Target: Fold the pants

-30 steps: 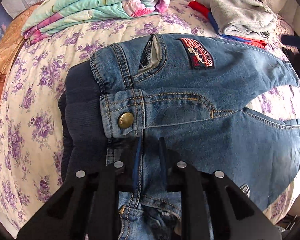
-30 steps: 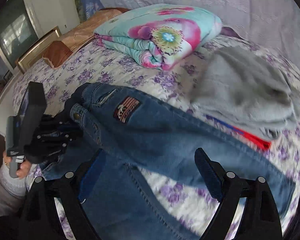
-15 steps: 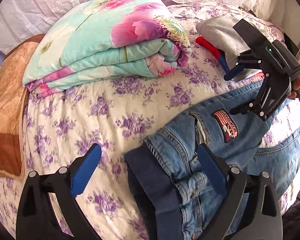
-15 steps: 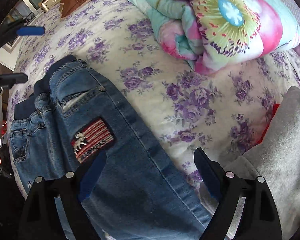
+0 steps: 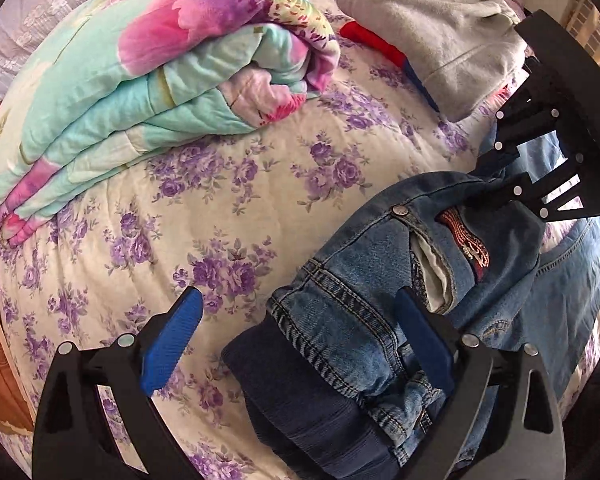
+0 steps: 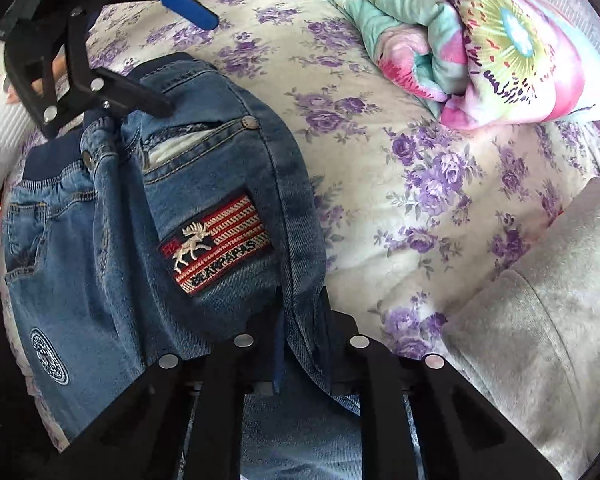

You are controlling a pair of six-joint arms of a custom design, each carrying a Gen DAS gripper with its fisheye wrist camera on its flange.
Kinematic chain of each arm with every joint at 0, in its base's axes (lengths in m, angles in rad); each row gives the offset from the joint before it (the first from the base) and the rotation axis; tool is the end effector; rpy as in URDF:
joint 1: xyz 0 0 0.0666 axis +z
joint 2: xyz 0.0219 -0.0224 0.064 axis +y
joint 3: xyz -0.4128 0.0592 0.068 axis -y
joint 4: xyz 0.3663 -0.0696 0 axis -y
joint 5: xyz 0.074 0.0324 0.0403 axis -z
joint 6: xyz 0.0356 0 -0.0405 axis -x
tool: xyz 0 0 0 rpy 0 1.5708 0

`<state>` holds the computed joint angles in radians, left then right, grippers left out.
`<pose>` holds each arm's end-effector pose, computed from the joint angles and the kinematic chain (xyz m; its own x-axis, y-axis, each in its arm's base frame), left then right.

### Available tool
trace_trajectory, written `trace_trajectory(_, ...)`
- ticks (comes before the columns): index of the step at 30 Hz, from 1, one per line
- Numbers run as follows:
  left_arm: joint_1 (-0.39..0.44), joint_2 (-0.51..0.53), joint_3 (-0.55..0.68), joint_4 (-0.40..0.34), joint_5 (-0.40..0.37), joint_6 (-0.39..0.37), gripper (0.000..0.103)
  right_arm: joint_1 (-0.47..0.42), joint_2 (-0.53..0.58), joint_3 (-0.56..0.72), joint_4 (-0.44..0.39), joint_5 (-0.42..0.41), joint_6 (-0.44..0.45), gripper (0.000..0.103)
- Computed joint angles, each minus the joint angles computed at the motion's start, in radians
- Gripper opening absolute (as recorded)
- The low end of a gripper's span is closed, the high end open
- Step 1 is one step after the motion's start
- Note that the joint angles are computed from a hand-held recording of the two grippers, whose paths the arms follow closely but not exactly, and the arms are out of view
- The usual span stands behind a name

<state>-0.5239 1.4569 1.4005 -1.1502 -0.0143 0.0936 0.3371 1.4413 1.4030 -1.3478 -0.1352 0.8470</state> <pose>0.3872 -0.2236 0.4253 -0.8519 0.3842 -0.3559 0.4180 0.9082 -0.0200 0.3967 0.1437 0.4272 -0.3513 -0.9098 -0.2209 -0.9276 0.3702 -0.0499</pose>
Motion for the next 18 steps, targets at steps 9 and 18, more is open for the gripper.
trace_trajectory(9,0.089,0.147,0.083,-0.13,0.389,-0.185,0.094,-0.005,-0.147,-0.127,0.115,0.006,-0.01,0.014)
trace_trajectory(18,0.14,0.083,0.0,0.065,0.553,-0.093,0.052,0.074,-0.113,-0.153,0.184,0.059,-0.058,0.014)
